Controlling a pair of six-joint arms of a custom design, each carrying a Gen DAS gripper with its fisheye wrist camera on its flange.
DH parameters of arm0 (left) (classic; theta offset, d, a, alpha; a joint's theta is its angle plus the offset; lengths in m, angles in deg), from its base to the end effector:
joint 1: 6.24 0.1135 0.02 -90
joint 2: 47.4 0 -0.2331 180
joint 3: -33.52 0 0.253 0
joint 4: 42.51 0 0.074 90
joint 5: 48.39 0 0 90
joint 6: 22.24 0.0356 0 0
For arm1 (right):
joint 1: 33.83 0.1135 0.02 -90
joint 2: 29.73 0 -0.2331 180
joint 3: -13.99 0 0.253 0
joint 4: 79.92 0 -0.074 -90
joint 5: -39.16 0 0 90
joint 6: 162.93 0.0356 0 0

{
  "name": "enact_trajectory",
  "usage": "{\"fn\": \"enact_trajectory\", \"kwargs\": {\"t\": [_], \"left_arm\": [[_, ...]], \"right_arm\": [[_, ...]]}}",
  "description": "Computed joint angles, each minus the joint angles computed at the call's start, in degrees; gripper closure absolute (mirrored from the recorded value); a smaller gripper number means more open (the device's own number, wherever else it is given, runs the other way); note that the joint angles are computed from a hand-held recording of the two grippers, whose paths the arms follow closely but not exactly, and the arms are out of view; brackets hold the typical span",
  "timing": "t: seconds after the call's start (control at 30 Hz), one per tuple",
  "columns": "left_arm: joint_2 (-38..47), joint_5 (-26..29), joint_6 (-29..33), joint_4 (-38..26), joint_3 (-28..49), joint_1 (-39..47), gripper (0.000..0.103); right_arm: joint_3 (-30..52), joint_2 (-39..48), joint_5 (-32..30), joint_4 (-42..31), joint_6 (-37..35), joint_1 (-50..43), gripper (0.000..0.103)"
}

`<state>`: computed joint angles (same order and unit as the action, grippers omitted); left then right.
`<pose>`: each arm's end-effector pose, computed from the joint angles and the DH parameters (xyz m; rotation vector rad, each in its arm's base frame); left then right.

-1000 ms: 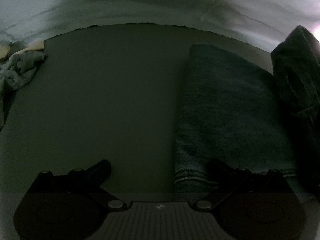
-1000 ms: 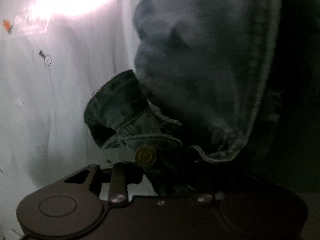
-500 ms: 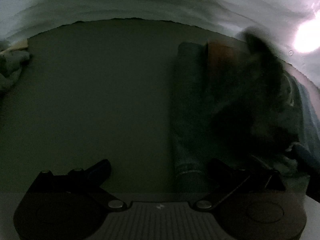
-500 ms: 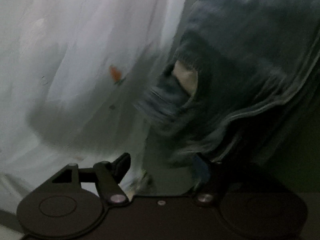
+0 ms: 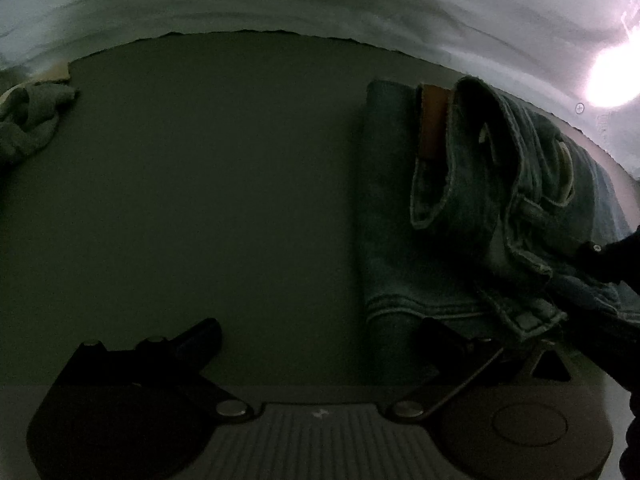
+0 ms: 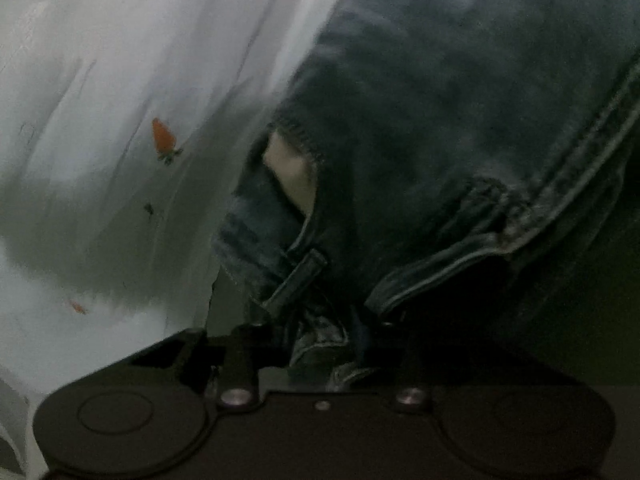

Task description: Fold clothes

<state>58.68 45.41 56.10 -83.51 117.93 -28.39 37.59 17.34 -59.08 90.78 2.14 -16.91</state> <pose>0.3418 -0.1417 0.1468 0.2676 2.6776 -0.2756 0.1757 0.0588 0.1243 1.0568 2.0898 1.0353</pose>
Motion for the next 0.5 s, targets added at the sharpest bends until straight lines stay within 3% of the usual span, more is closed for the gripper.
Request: {"fn": "enact_trajectory", "kwargs": {"t": [0.13,0.3,0.4,0.5], "left_arm": [[-0.7,2.4,-1.1,0.2,-0.1,1.3,0.0],[-5.7,5.1,-0.9,3.7,-2.3,2.1,0.0],[-7.2,7.4,1.0,5.2,-0.9,1.7,0.0],[-5.4,9.6,2.5,4.6,3.5,0.8,0.0]], "right_arm": [[5.3,-3.0,-2.9,-12.2,-8.4,-2.3,0.069],[11.1,-8.4,-1.9,-27.9,-21.5,-6.4,0.067],[15.9,-8.6,2.9,-37.2,-30.6,-8.2,0.048],[20.2,-6.4,9.3,-43.1,-40.9,-9.1,0.045]]}}
